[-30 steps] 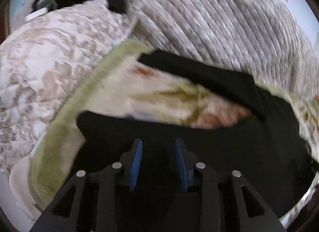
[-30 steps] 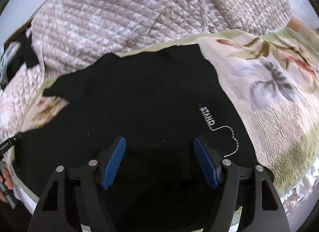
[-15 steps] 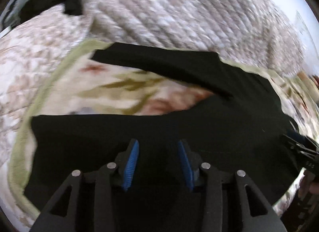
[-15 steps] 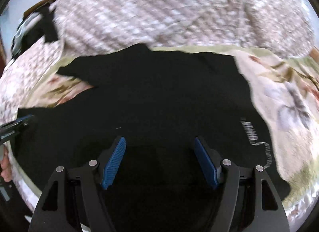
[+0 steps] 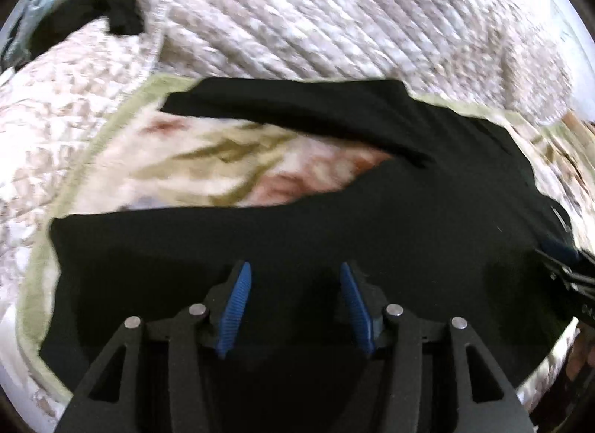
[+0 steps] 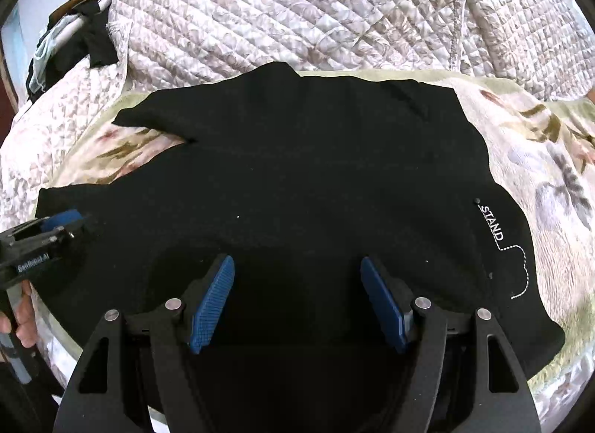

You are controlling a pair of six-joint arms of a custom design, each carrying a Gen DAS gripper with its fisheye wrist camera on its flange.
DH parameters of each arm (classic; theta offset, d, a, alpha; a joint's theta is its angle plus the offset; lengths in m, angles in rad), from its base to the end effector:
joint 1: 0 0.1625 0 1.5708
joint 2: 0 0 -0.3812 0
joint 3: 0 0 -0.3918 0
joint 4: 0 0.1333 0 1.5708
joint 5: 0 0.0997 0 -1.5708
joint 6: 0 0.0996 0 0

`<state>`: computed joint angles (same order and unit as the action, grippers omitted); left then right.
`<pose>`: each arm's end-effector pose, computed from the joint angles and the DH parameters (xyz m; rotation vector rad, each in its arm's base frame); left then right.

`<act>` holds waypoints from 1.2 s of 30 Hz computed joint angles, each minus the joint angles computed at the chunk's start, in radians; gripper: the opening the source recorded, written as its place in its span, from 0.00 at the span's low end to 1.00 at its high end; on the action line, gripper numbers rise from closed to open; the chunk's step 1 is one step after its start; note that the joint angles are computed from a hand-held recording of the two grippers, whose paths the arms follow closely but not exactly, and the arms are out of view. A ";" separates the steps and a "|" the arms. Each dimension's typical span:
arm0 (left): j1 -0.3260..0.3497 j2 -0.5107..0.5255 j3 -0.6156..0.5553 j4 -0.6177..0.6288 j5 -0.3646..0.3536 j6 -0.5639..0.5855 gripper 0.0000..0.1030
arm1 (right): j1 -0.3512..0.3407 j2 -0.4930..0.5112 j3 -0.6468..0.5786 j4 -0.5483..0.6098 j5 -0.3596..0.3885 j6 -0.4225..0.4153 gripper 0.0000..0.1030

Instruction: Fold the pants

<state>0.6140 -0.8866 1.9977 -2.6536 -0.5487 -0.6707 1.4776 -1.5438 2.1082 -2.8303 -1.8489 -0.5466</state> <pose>-0.2935 -0.4739 0.0520 0.3406 2.2390 -0.9011 0.0609 -0.4870 0.3243 0.4493 -2.5257 0.7683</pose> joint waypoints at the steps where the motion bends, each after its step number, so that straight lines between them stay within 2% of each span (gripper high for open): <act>1: 0.001 -0.009 0.002 0.024 0.018 -0.033 0.53 | -0.001 0.000 -0.001 -0.002 0.003 0.006 0.69; 6: 0.026 -0.067 0.008 0.199 0.074 -0.251 0.53 | -0.005 0.003 -0.008 0.006 0.013 0.024 0.69; 9: 0.042 -0.099 0.023 0.239 0.089 -0.320 0.53 | -0.005 0.004 -0.006 -0.002 0.013 0.021 0.69; 12: 0.052 -0.137 0.019 0.412 0.136 -0.500 0.53 | -0.005 0.007 -0.007 -0.009 0.011 0.028 0.69; 14: 0.054 -0.174 0.044 0.417 0.154 -0.557 0.53 | -0.006 0.003 -0.005 -0.011 0.018 0.030 0.69; 16: 0.062 -0.198 0.043 0.502 0.175 -0.636 0.53 | -0.008 0.001 -0.006 -0.006 0.022 0.034 0.69; 18: 0.088 -0.218 0.051 0.469 0.150 -0.619 0.53 | -0.008 0.003 -0.008 -0.003 0.018 0.035 0.69; 20: 0.094 -0.222 0.049 0.467 0.171 -0.605 0.55 | -0.008 0.003 -0.009 -0.002 0.020 0.035 0.69; 22: 0.114 -0.211 0.014 0.547 0.188 -0.617 0.64 | -0.011 0.000 -0.010 0.001 0.026 0.040 0.69; 25: 0.144 -0.191 -0.004 0.450 0.165 -0.506 0.76 | -0.015 -0.004 -0.011 0.005 0.033 0.045 0.69; 28: 0.144 -0.175 -0.029 0.492 0.174 -0.499 0.76 | -0.016 -0.012 -0.009 0.006 0.041 0.048 0.69; 31: 0.126 -0.176 -0.004 0.393 0.161 -0.443 0.76 | -0.019 -0.021 -0.006 0.000 0.047 0.045 0.69; 36: 0.091 -0.134 0.017 0.125 0.112 -0.208 0.76 | -0.014 -0.025 -0.023 0.026 0.048 0.053 0.69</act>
<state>0.7052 -1.0207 2.0145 -2.5282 -0.4366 -0.8783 1.4632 -1.5690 2.0848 -2.8040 -1.8008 -0.4931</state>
